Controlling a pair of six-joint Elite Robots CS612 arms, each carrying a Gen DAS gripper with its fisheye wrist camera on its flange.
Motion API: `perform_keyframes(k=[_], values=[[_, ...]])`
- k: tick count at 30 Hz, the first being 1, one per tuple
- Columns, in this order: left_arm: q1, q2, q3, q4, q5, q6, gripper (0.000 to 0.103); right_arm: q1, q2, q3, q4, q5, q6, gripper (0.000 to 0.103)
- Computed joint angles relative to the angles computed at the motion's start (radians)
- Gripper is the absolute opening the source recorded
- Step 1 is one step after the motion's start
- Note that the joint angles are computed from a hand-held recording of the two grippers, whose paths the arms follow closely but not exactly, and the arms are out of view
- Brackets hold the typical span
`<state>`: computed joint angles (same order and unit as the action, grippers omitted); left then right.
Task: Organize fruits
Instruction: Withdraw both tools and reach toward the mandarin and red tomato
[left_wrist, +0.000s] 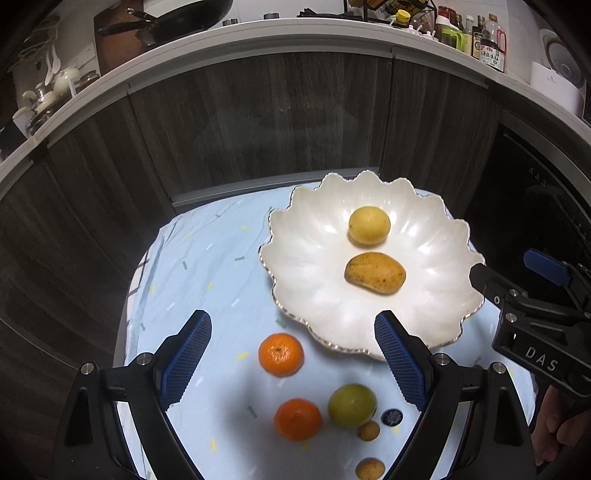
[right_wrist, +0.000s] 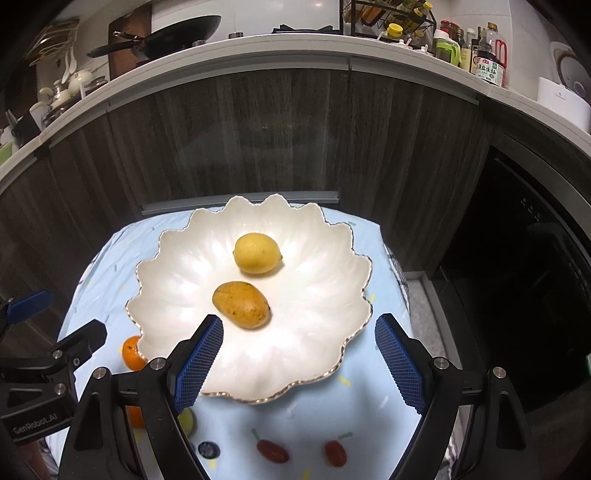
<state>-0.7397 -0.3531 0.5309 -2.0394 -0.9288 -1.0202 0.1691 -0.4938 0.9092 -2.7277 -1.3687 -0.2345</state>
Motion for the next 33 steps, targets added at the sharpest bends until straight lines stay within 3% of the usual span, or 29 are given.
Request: perform_keyframes(k=[33], values=[[-0.024, -0.079, 0.229, -0.070, -0.068, -0.090, 0.090, 0.008, -0.066, 0.199, -0.057, -0.026, -0.025, 0.085]])
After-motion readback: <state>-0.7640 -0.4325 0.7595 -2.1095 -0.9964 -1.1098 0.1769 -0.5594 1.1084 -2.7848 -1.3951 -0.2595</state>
